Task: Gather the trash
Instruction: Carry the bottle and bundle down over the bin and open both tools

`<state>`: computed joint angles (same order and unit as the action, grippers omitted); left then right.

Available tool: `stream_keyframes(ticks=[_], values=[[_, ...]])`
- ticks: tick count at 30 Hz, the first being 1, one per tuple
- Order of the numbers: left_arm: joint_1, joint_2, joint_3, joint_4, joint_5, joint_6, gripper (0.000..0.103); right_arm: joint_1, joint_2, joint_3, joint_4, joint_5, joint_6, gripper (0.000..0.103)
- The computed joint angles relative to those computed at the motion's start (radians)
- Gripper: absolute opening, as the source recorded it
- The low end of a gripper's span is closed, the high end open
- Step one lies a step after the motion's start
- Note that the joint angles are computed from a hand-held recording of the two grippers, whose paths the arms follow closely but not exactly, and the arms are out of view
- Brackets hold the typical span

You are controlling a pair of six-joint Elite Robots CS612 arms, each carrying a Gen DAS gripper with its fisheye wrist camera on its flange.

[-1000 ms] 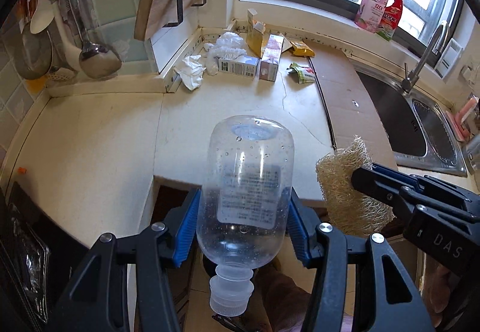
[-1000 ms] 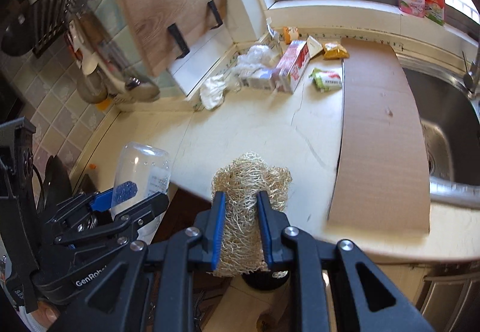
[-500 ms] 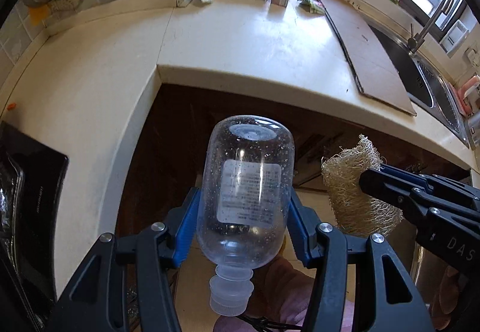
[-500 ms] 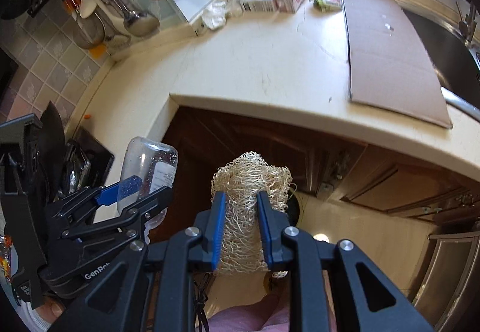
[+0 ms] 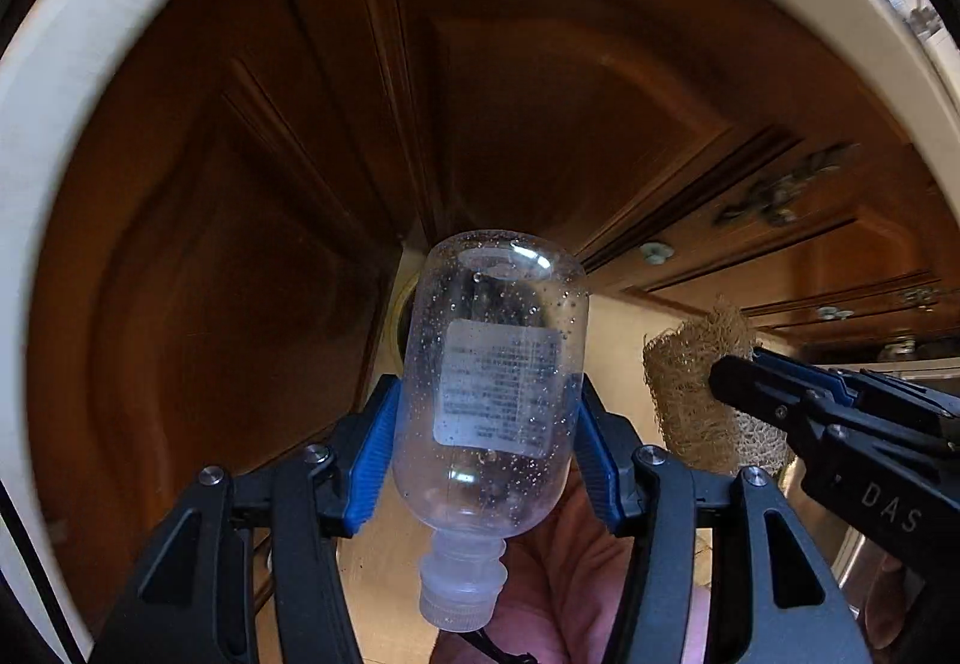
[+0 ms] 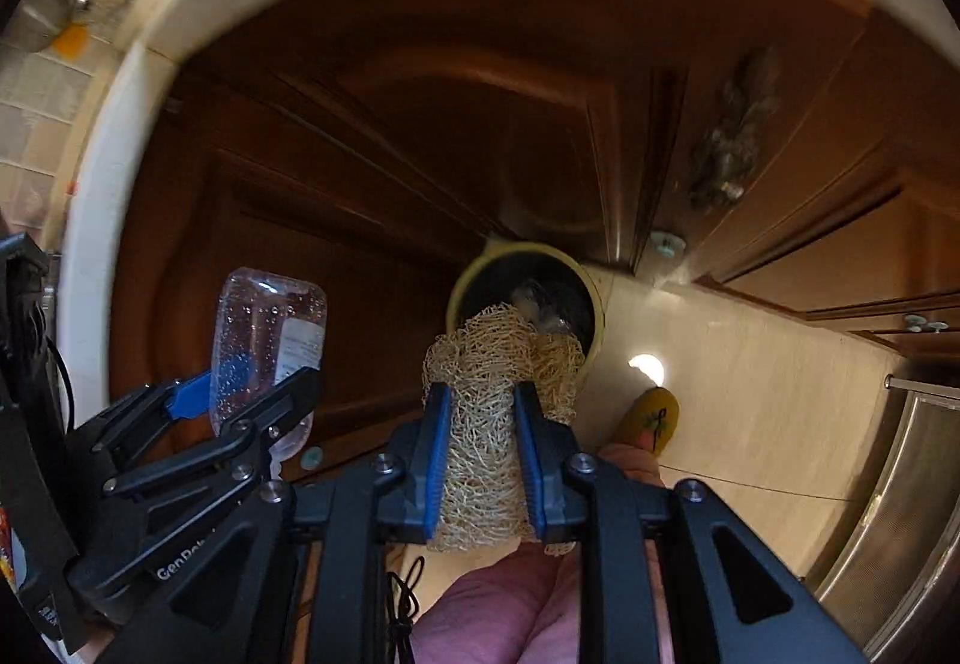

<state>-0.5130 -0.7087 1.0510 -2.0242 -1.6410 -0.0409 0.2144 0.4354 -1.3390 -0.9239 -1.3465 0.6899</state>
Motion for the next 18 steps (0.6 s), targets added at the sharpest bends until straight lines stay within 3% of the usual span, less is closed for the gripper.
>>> stream_keyframes(ticks=[6, 18], values=[[0.009, 0.061, -0.046, 0.044, -0.026, -0.024, 0.055, -0.012, 0.033, 0.017, 0.015, 0.046, 0.010, 0.021], [0.013, 0.189, -0.178, 0.129, -0.010, -0.027, 0.055, -0.032, 0.087, 0.061, -0.011, 0.098, 0.019, 0.022]])
